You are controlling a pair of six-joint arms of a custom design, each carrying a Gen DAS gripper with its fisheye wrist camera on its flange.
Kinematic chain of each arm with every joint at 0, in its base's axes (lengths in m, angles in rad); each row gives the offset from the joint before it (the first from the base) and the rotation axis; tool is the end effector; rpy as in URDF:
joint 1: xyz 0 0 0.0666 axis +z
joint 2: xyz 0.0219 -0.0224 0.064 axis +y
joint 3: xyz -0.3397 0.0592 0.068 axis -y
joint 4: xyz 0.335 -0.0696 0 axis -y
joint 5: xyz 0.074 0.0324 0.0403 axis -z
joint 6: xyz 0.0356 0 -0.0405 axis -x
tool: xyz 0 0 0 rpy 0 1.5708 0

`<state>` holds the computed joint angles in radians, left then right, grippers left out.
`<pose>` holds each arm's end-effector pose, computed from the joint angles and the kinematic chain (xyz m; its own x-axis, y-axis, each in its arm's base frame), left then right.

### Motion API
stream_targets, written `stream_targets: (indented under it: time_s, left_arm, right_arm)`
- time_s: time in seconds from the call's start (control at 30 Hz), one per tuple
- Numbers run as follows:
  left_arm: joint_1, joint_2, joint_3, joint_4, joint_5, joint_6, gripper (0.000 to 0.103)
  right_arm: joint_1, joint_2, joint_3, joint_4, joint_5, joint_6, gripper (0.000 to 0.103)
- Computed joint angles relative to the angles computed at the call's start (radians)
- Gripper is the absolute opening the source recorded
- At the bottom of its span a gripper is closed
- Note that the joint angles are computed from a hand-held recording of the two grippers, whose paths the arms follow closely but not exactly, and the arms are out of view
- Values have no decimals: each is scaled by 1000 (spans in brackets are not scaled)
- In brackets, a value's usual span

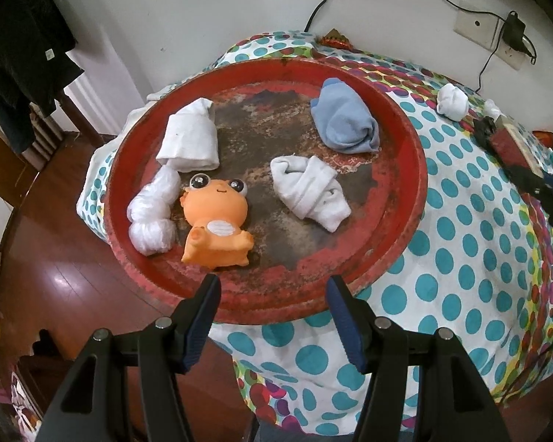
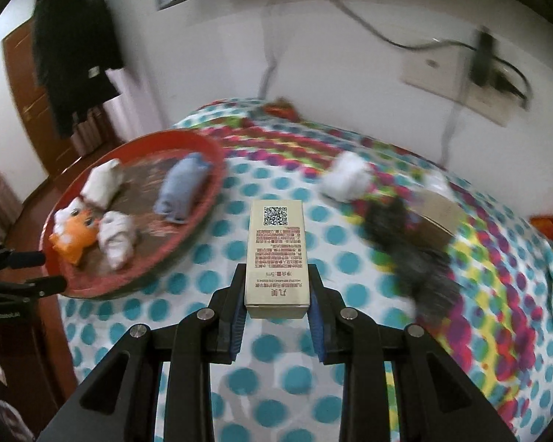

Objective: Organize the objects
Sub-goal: 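Carry the cream QR-code box with the right gripper over the red tray, then lower the cream box onto the tray beside the blue sock and open the right gripper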

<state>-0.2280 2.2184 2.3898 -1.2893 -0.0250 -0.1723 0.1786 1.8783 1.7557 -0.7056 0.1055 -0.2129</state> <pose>0.6420 -0.1485 0.3190 -0.8260 0.3676 -0.4272 0.3623 0.9270 0.0972 0.5871 0.1018 0.3121 -0.7312 0.0815 -0.6773 0.0490 0.9965 0.0671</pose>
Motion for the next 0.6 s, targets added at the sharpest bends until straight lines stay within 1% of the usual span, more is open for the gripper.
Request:
stream_targets:
  time_s: [0.2, 0.33, 0.4, 0.6]
  left_arm:
    - [15, -16, -22, 8, 14, -2, 61]
    - [30, -38, -56, 27, 19, -9, 61]
    - [41, -46, -66, 32, 24, -6, 61]
    - [74, -59, -80, 35, 32, 3, 61]
  right_arm:
    - [65, 101, 156, -66, -27, 35, 28]
    - [102, 173, 267, -111, -46, 49, 28]
    - [115, 204, 315, -131, -49, 56, 28]
    - [130, 327, 524, -232, -61, 63, 28]
